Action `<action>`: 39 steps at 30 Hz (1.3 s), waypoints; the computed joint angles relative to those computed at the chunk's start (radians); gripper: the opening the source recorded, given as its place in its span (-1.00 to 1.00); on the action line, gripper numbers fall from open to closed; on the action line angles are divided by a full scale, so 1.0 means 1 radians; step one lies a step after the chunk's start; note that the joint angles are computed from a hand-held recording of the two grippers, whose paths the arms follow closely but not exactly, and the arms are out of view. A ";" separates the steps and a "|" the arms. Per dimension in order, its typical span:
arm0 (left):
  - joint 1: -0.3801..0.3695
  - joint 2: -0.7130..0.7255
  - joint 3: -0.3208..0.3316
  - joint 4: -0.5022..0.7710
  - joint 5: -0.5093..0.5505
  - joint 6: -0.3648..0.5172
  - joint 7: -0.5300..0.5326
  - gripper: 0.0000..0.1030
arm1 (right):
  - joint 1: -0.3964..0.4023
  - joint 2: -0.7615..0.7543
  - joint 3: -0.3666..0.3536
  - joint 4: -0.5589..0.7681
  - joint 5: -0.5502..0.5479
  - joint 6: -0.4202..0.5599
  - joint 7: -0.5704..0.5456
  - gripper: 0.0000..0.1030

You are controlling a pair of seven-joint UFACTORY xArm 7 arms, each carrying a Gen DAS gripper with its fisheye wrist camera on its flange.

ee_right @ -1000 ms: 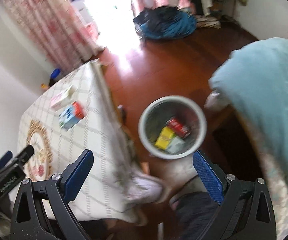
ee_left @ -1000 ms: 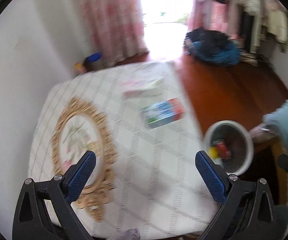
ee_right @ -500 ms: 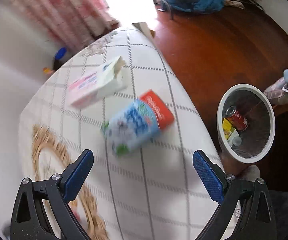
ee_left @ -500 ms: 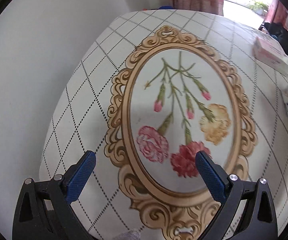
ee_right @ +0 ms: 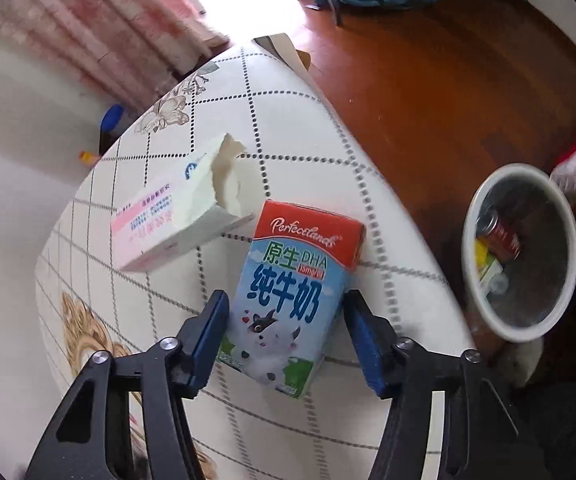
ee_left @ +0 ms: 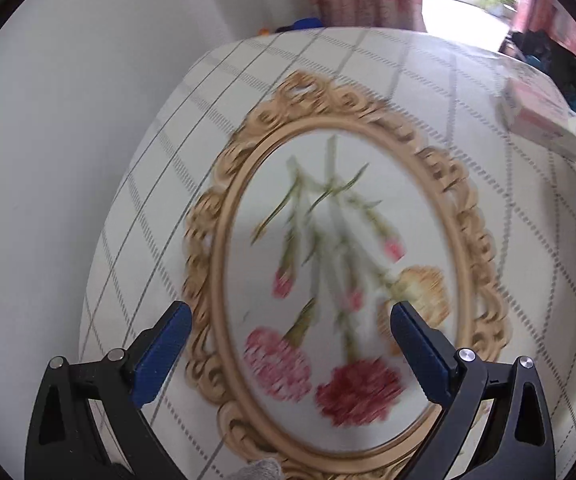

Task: Collect trash
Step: 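Grasp the blue-and-white milk carton with the right gripper while the left grasps the pink box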

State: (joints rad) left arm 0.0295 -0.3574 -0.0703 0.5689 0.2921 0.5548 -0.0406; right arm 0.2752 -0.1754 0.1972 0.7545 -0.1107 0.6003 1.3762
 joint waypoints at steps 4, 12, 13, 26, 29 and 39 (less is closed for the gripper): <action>-0.084 0.052 -0.018 0.068 -0.037 -0.028 0.093 0.97 | 0.010 -0.135 -0.043 -0.117 0.087 -0.051 -0.120 0.16; -0.248 0.275 -0.070 0.314 -0.033 -0.108 0.452 0.96 | -0.018 -0.358 -0.073 -0.293 0.195 -0.029 -0.241 0.16; -0.260 0.308 -0.077 0.343 -0.012 -0.108 0.494 0.96 | -0.022 -0.371 -0.073 -0.308 0.206 -0.029 -0.247 0.16; -0.329 0.519 -0.089 0.584 -0.129 0.094 0.848 0.88 | -0.034 -0.341 -0.088 -0.306 0.284 -0.048 -0.350 0.15; -0.341 0.522 -0.085 0.580 -0.120 0.119 0.863 0.17 | -0.037 -0.318 -0.080 -0.280 0.281 -0.037 -0.361 0.15; -0.296 0.424 -0.065 0.518 -0.281 0.161 0.892 -0.08 | -0.024 -0.330 -0.059 -0.260 0.285 0.000 -0.364 0.14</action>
State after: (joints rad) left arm -0.2669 0.0665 -0.1356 1.0872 0.0111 0.7154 0.8514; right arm 0.2516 -0.5058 0.1377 0.4942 0.1746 0.6001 1.0125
